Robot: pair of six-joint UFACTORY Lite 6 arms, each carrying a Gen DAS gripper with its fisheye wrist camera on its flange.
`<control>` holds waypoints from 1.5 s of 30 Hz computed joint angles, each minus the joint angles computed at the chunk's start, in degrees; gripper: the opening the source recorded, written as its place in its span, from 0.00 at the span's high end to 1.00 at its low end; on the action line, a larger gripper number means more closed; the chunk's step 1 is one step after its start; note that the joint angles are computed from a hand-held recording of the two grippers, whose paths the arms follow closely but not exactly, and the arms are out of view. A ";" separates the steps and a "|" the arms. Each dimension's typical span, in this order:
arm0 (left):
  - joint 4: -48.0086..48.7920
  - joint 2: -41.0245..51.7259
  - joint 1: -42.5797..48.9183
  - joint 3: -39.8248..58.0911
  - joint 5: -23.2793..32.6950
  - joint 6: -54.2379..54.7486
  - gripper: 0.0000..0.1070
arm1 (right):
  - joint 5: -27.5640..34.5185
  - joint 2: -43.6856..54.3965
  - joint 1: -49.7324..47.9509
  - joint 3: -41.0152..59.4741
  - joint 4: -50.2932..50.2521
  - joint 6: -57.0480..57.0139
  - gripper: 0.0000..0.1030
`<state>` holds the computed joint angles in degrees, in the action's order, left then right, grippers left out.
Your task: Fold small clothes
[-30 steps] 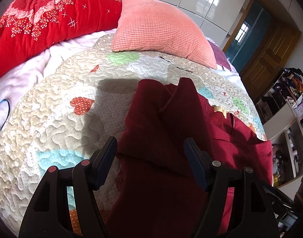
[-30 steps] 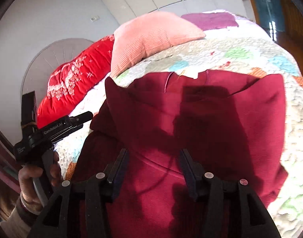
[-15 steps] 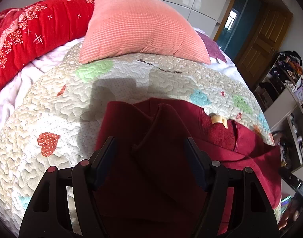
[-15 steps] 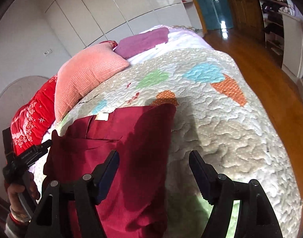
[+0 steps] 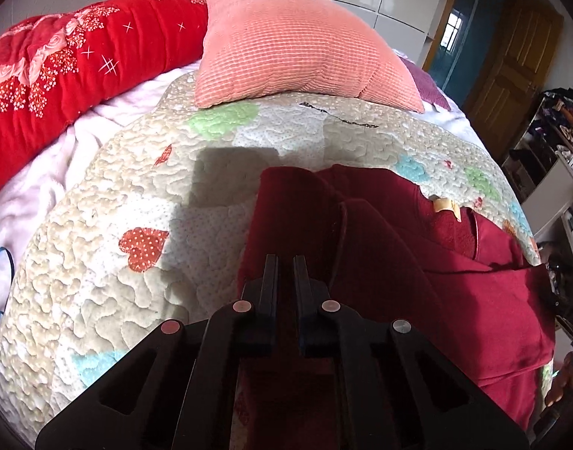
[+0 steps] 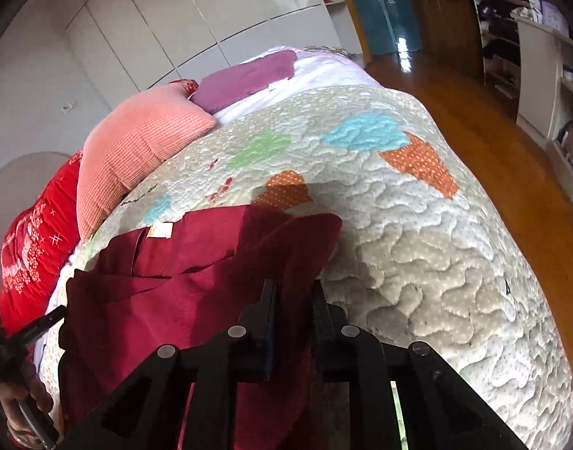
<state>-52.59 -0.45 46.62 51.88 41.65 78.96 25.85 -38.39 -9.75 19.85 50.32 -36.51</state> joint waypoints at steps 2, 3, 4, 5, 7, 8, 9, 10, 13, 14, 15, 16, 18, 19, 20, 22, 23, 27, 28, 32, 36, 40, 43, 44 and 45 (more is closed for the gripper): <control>-0.43 -0.08 2.07 0.56 3.09 0.72 0.91 | 3.68 -6.36 -2.47 -1.12 -4.67 3.20 0.63; -0.84 0.05 2.83 1.21 4.47 0.92 0.88 | 5.70 -9.36 -3.25 -1.43 -6.52 3.99 0.58; -1.21 0.14 2.97 1.90 5.32 0.62 0.74 | 7.82 -11.84 -4.01 -1.57 -7.67 4.26 0.57; -1.53 0.48 2.83 2.68 5.85 0.02 0.54 | 9.84 -13.64 -4.92 -1.66 -8.09 4.06 0.56; -3.46 1.35 2.27 3.62 6.76 -0.64 0.38 | 12.53 -15.74 -5.50 -1.64 -8.36 4.19 0.56; -3.95 1.80 1.41 3.86 6.71 -1.02 0.37 | 13.11 -16.13 -5.39 -1.72 -8.06 3.92 0.56; -3.11 2.22 -0.16 4.09 5.96 -2.07 0.37 | 13.04 -15.92 -4.87 -1.75 -7.78 3.71 0.56; -1.28 2.49 -2.10 3.96 4.40 -3.57 0.37 | 12.48 -15.54 -3.93 -1.83 -7.96 4.13 0.56; 2.40 0.53 -7.75 -0.28 -2.50 -3.78 0.57 | 9.50 -12.90 -1.13 -2.07 -7.97 5.12 0.56; 2.46 -1.02 -9.32 -2.52 -5.20 -2.25 0.74 | 7.66 -11.06 0.17 -1.87 -7.85 5.39 0.56; 2.38 -2.50 -10.74 -4.47 -8.26 -1.07 0.80 | 5.92 -9.18 1.45 -1.64 -8.04 6.00 0.56; 1.94 -3.14 -11.15 -5.27 -9.36 -0.12 0.84 | 4.29 -6.93 2.57 -1.28 -7.63 6.10 0.56; 2.33 -2.64 -9.49 -3.39 -5.99 -0.89 0.86 | 2.16 -2.24 3.70 -0.25 -3.85 3.16 0.56; 2.01 -2.55 -7.89 -1.94 -3.20 -0.83 0.87 | 1.57 -0.46 4.18 0.34 -2.29 1.78 0.56; 1.50 -2.75 -6.16 -0.56 -0.21 -0.51 0.87 | 0.97 0.29 4.78 0.76 -1.83 1.24 0.57; 0.22 -3.71 -3.00 1.37 4.62 0.55 0.87 | -2.63 -1.01 7.96 0.76 -7.19 6.71 0.72; -0.49 -4.52 -2.08 1.71 5.55 1.42 0.87 | -4.76 -1.67 9.72 0.78 -12.99 12.70 0.79; 0.66 -3.24 -1.94 0.97 2.88 2.96 0.86 | -7.13 1.50 11.01 1.17 -20.20 20.21 0.80; 3.73 -1.42 -3.27 0.83 0.37 1.09 0.85 | -6.61 1.14 10.75 0.96 -20.66 20.63 0.80; 2.07 2.00 -0.09 0.11 0.65 3.80 0.79 | -1.02 -7.94 11.20 0.38 -24.87 25.30 0.80; 1.65 0.95 3.72 2.27 6.77 2.85 0.75 | 1.48 -10.78 19.84 2.82 -27.83 29.30 0.73; 0.85 -0.60 5.22 3.26 9.09 3.75 0.75 | -3.58 -9.51 32.98 3.76 -36.23 42.71 0.57; 2.61 -1.21 6.70 3.23 9.80 2.27 0.75 | -10.02 0.43 42.25 7.38 -32.11 41.27 0.57; 2.72 -1.51 7.74 2.80 10.68 2.68 0.75 | -12.75 4.97 44.63 9.13 -26.35 36.00 0.57; 2.47 -1.92 9.16 2.10 11.83 3.78 0.75 | -15.78 10.17 47.35 11.47 -22.49 32.46 0.57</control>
<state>-50.12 -2.37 55.77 53.99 53.48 82.75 10.08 -28.22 37.61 31.32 27.83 -4.05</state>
